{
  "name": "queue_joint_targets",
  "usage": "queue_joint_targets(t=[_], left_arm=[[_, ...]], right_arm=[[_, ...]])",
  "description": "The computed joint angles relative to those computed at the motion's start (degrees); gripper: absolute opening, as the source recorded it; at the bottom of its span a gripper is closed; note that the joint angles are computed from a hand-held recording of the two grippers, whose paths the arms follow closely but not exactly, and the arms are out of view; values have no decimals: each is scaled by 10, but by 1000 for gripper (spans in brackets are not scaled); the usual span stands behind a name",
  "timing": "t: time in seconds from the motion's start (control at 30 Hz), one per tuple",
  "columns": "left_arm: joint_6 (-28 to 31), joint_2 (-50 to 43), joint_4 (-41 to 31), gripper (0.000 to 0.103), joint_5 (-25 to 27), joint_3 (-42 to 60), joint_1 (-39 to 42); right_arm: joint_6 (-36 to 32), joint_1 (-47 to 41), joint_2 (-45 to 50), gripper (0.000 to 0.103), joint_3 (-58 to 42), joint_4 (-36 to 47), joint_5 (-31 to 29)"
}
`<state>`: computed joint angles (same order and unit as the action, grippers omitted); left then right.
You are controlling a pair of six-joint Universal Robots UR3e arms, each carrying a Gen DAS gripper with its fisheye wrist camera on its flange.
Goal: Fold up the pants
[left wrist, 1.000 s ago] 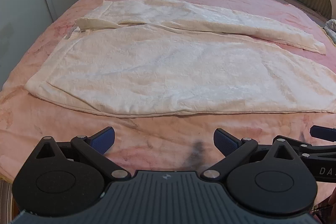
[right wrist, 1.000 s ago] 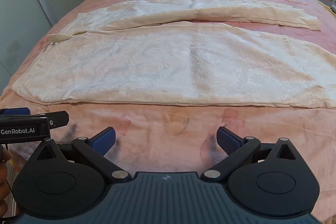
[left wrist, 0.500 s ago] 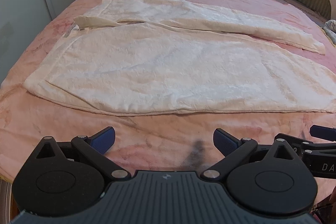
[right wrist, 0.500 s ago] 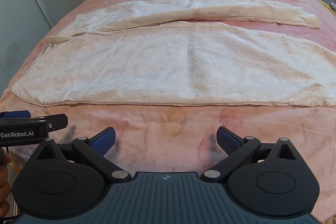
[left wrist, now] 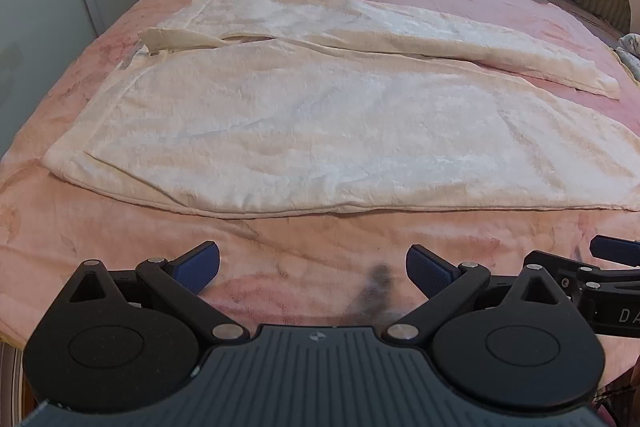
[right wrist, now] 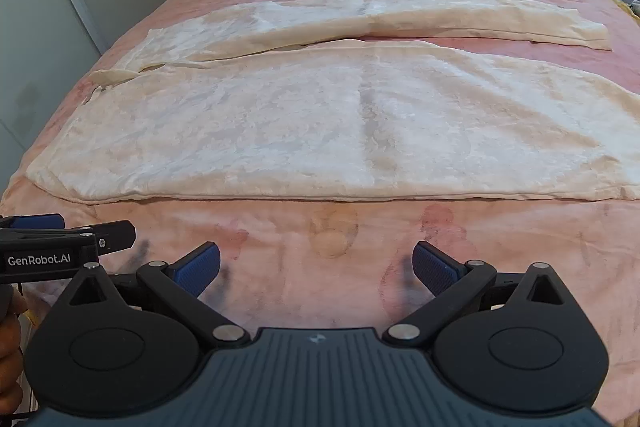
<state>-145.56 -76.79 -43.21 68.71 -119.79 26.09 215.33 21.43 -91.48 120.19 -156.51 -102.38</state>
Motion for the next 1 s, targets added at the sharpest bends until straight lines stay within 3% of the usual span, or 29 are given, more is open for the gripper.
queue_joint_targets(t=[0.63,0.77,0.87,1.0], left_arm=[[16,-5,5,101,-26,3,10],[11,-29,58,102,-24,16,4],[-11,-63,95,102,-21,42,0],[-36,-120,94,102,-41,106,6]], right_arm=[[-16,-12,-2,103,4,-15,25],[-69,-54,-7,103,1,-61,63],[-133,-121,2,103,5,-150,146],[-266,-171,84,103,-74,-215,228]])
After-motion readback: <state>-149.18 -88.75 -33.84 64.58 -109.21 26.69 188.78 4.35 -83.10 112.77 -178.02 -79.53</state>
